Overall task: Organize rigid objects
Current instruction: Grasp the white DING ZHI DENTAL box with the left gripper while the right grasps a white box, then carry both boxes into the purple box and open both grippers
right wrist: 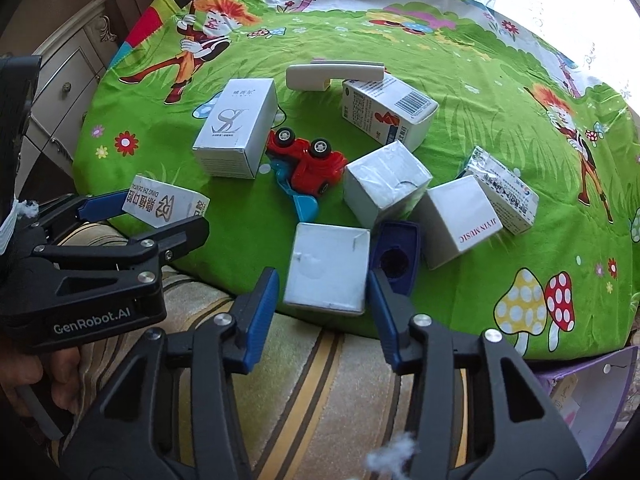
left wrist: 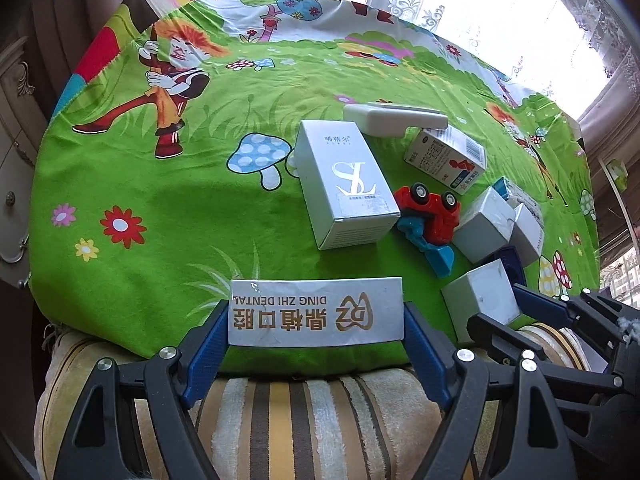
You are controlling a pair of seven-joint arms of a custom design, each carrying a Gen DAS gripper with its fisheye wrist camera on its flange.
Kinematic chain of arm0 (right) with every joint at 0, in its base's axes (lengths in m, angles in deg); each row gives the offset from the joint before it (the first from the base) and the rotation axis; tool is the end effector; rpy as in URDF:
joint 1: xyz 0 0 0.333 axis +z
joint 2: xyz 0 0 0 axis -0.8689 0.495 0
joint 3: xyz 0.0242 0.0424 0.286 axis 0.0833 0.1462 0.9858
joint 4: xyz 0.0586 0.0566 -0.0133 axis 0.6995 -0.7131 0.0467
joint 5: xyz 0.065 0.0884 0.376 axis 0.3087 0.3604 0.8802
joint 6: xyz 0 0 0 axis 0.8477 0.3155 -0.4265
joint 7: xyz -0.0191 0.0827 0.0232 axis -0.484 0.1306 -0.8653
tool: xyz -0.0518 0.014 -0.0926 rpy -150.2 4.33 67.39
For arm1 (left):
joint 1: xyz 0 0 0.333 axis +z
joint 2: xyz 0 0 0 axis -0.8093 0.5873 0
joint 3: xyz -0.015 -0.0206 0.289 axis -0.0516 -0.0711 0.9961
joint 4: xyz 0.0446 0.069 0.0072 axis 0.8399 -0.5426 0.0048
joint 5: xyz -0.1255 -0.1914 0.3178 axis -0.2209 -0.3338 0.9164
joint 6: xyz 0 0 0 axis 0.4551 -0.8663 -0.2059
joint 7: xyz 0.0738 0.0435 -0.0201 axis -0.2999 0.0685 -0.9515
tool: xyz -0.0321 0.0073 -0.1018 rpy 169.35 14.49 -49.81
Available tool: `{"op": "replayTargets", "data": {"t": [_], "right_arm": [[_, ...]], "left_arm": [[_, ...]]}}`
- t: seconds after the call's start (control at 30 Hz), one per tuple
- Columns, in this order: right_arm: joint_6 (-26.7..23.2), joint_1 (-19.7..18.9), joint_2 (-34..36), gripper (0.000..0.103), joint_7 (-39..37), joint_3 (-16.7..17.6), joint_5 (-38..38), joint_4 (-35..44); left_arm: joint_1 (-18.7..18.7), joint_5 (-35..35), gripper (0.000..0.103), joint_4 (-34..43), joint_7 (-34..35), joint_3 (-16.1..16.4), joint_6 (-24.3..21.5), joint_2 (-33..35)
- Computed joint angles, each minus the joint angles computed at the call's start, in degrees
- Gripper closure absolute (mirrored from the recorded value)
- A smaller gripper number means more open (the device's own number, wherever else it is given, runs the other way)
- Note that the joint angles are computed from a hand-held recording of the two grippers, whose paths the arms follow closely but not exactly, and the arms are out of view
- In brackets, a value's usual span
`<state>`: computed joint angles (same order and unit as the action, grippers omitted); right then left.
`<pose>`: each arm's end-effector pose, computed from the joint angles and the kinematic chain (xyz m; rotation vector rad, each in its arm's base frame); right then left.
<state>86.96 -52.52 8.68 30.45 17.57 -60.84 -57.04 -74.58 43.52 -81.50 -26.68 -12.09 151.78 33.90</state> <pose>0.6707 0.1152 0.5723 -2.3314 1.4608 -0.2858 0.6487 -0.3187 0.5634 -2.1700 1.8664 -0.6179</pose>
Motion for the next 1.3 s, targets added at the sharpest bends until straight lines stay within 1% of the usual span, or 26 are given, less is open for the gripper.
{"op": "replayTargets", "data": {"t": [0.07, 0.27, 0.43, 0.67, 0.83, 1.13, 1.3], "right_arm": [[0.36, 0.05, -0.31, 0.058, -0.64, 0.15, 0.07, -0.7], [2.24, -0.56, -1.94, 0.058, -1.98, 0.33, 2.16, -3.33], [5.8, -0.8, -4.56, 0.059, -3.56, 0.37, 3.94, -7.0], [9.35, -0.9, -7.52, 0.058, -3.06, -0.16, 4.76, -10.52], [10.43, -1.47, -9.43, 0.058, -2.41, -0.6, 6.15, -12.41], [12.7, -2.45, -15.37, 0.059, -2.69, -1.75, 8.73, -18.83], [12.86, -3.08, -18.85, 0.059, -2.91, -2.84, 10.31, -22.13]], "left_arm": [[0.09, -0.14, 0.021, -0.29, 0.04, -0.05, 0.26, -0.14], [0.26, -0.32, 0.021, -1.19, 0.11, -0.13, 1.11, -0.66], [0.31, 0.13, 0.021, -3.71, -0.55, -0.11, 3.51, -2.3], [-0.13, 2.47, 0.021, -7.01, -2.39, 0.03, 6.55, -5.0], [-1.13, 5.22, 0.021, -7.78, -3.6, -0.04, 7.37, -6.42], [-2.42, 6.01, 0.021, -9.36, -4.73, -1.37, 8.95, -8.45], [-3.83, 6.89, 0.021, -8.7, -4.16, -1.94, 8.73, -8.56]]}}
